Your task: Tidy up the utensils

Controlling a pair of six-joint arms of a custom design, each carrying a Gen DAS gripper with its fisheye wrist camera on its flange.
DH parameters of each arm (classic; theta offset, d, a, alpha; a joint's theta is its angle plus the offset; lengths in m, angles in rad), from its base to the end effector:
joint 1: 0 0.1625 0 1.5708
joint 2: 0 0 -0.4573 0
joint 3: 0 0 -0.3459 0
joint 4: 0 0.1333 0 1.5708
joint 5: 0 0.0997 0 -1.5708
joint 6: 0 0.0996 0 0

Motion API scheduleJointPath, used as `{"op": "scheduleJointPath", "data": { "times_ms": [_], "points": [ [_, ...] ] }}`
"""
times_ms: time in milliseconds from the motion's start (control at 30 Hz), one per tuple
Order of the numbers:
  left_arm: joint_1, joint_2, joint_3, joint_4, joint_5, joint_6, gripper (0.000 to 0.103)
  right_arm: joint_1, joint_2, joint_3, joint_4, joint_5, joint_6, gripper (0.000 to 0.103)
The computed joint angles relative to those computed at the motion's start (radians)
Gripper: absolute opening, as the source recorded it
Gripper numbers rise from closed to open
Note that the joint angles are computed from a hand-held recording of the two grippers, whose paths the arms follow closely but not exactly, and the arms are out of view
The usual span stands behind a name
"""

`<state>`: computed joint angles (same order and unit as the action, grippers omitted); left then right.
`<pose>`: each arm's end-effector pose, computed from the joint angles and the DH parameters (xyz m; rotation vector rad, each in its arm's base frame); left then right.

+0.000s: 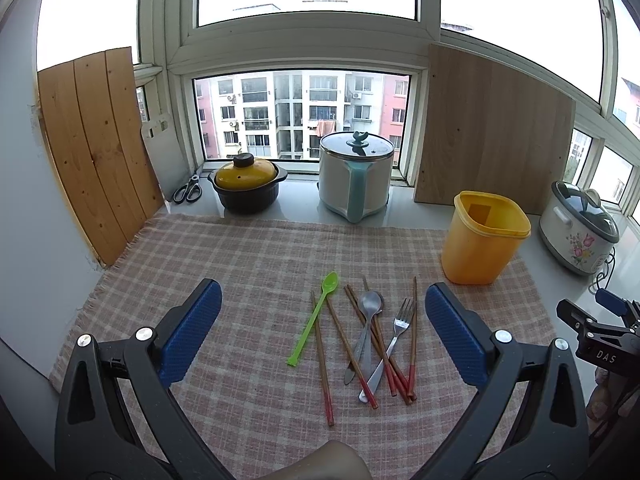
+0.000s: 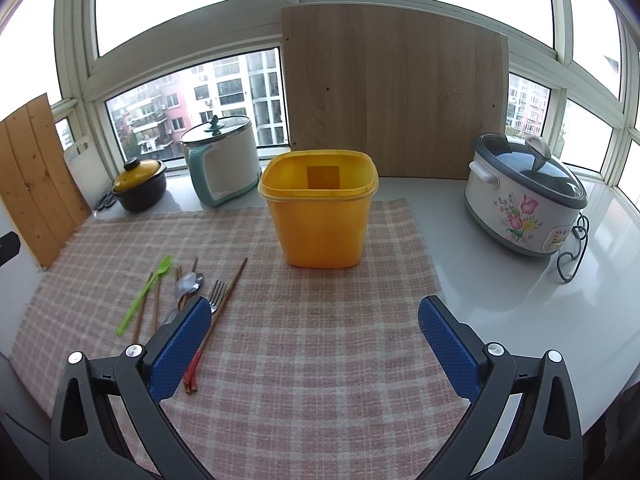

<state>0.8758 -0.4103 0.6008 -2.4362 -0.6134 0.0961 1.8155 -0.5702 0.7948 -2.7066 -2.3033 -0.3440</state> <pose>-0.3939 -0.8078 0.2969 0.4763 2.1766 -1.0705 0.2686 -0.8005 0.3657 0.2404 -2.2057 1.0256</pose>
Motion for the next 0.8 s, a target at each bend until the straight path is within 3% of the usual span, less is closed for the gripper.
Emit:
{"op": "scheduleJointPath", "data": {
  "times_ms": [800],
  "points": [
    [0.013, 0.002, -0.003, 0.011, -0.032, -0.016, 0.103, 0.000, 0.001, -0.004, 0.025, -0.004, 0.011, 0.102]
  ]
}}
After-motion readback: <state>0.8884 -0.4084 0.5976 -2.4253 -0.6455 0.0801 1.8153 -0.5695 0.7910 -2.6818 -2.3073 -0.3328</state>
